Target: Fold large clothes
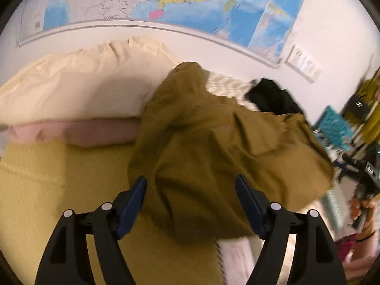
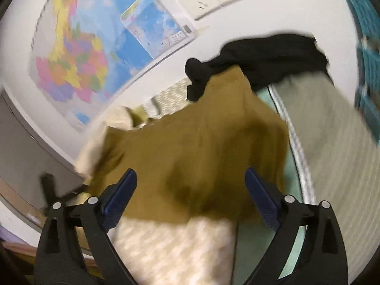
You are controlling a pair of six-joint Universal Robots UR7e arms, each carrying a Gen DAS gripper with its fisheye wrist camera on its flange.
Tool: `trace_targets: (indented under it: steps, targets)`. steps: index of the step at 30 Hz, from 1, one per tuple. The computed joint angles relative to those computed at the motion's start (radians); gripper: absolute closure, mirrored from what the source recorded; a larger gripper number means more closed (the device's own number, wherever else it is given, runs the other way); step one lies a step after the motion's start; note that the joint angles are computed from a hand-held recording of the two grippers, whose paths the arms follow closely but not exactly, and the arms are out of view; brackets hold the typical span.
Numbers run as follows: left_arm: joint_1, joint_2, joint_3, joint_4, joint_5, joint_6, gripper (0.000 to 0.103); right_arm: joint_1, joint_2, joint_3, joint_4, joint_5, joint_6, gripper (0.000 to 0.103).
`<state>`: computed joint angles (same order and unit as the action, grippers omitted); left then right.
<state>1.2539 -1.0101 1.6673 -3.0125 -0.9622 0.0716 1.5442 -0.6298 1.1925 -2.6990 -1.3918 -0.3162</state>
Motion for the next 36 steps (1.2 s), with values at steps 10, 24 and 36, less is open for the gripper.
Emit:
trace_targets:
  steps: [10,24,36]
  targets:
    - [0.023,-0.108,0.142,0.07,-0.19,-0.054,0.025,-0.051,0.011,0.028,0.138,0.104,0.169,0.01]
    - [0.07,0.014,0.001,0.199,-0.324,-0.219,0.018,0.006,0.162,-0.145,0.014,-0.005,0.343,0.004]
    - [0.086,0.116,-0.149,0.171,-0.364,-0.415,0.011,0.018,0.202,-0.156,-0.121,-0.053,0.403,0.004]
